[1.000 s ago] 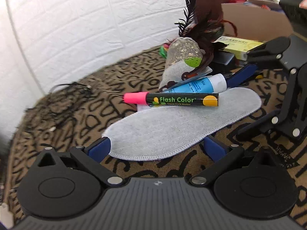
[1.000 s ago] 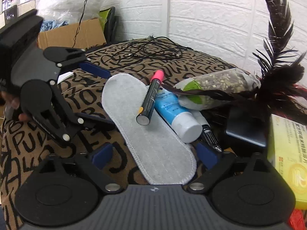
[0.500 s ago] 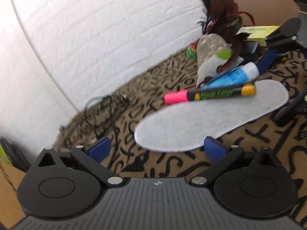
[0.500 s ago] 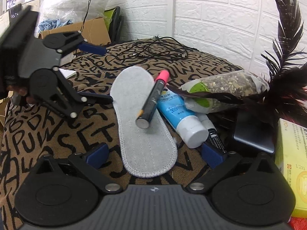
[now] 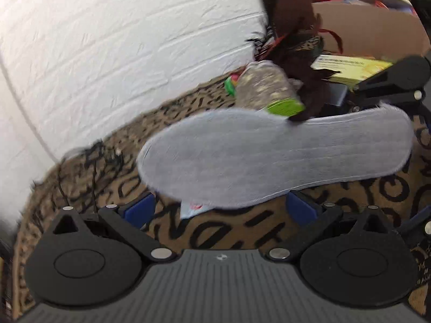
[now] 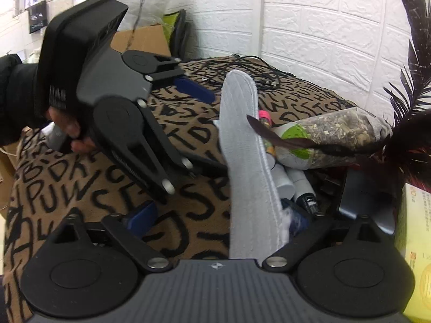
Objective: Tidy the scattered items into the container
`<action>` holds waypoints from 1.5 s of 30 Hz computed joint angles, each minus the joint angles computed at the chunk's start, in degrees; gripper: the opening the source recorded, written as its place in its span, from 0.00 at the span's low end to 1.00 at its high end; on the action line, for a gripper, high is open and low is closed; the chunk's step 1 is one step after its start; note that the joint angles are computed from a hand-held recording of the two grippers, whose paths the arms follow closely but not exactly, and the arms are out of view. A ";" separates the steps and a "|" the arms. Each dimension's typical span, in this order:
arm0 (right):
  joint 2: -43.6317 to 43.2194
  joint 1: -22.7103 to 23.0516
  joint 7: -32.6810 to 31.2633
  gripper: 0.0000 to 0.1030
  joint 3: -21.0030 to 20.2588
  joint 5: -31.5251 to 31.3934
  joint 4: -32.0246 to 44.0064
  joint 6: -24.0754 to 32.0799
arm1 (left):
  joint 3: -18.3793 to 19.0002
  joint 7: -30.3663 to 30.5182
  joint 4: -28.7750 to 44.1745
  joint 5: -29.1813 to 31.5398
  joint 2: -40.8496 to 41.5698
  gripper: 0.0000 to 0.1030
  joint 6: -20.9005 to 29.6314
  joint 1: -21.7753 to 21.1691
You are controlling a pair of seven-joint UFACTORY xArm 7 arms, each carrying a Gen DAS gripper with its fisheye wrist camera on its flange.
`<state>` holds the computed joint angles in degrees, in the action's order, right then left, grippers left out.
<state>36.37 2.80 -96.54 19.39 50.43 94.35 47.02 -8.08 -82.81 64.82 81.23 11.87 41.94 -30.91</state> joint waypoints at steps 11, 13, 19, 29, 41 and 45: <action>-10.41 -4.08 -12.72 0.92 -2.84 5.94 -13.26 3.92 | -2.48 2.05 4.88 2.93 4.61 1.00 4.00 -8.29; -11.42 -4.61 -13.22 0.92 -4.18 6.76 -14.25 5.38 | -2.41 2.12 6.17 1.53 5.37 1.00 3.12 -9.02; -15.37 -5.92 -15.56 0.93 -7.86 6.72 -18.09 8.25 | -1.51 5.34 12.64 -1.72 9.39 1.00 1.79 -12.50; -19.25 -6.39 -20.27 0.96 -10.74 10.24 -23.81 4.65 | 0.40 9.72 11.34 -3.93 7.80 1.00 11.55 -17.91; -18.03 -1.44 -27.92 0.96 -8.50 34.20 -23.11 -18.87 | -1.44 6.00 9.42 -3.78 6.99 1.00 21.56 -15.73; -16.51 -0.28 -34.59 0.96 -9.12 43.65 -20.81 -21.88 | -1.83 5.07 9.34 -2.99 7.15 1.00 23.26 -16.73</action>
<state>19.87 2.52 -131.13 10.27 94.08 73.54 25.14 -9.92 -77.75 74.15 78.24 19.02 65.19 -47.65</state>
